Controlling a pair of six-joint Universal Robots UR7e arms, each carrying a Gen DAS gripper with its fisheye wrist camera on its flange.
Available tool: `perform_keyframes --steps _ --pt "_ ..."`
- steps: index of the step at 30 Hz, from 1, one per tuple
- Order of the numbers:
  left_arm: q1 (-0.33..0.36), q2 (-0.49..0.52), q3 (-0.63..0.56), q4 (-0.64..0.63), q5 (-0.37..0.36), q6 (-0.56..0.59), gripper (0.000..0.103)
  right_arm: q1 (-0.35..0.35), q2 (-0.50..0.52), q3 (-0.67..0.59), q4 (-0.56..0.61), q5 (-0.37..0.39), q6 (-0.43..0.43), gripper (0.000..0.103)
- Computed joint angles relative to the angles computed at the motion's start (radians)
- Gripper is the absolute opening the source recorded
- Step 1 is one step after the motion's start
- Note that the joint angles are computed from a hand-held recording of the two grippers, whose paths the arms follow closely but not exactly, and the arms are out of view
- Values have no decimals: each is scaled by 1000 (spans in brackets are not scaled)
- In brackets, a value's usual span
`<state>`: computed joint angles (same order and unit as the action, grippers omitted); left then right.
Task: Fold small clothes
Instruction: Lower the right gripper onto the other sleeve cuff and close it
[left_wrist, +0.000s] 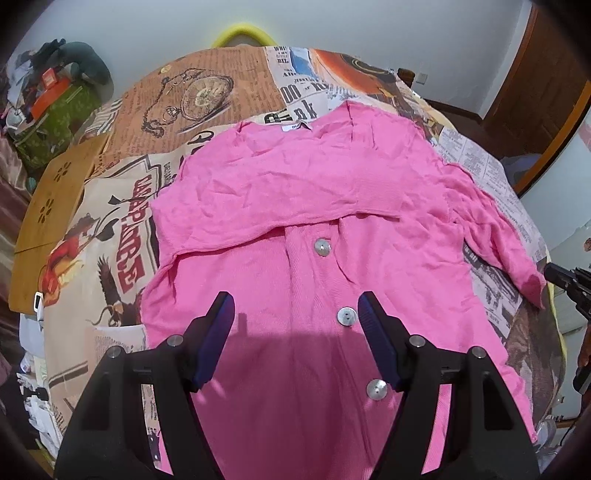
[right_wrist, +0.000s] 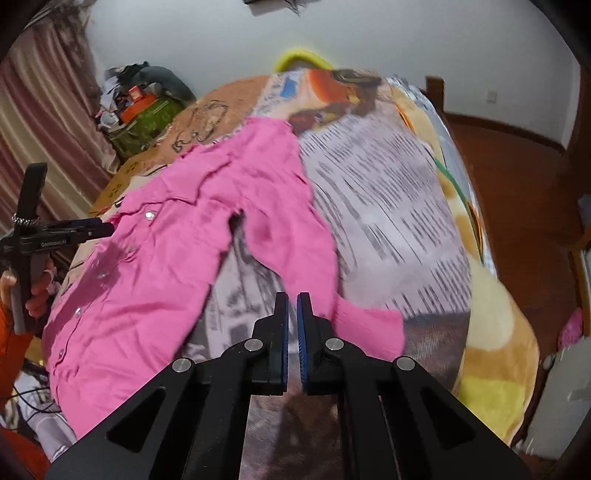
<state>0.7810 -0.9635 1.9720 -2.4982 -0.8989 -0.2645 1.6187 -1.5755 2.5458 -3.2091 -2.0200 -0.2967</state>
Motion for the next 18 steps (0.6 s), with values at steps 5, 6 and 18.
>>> perform_keyframes --steps 5,6,18 --pt "-4 -17 18 -14 7 -1 69 46 86 -27 -50 -150 -3 32" --pt "-4 -21 22 -15 9 -2 69 36 82 -24 -45 -144 4 40" --pt "14 -22 29 1 0 -28 69 -29 97 -21 10 -106 19 7"
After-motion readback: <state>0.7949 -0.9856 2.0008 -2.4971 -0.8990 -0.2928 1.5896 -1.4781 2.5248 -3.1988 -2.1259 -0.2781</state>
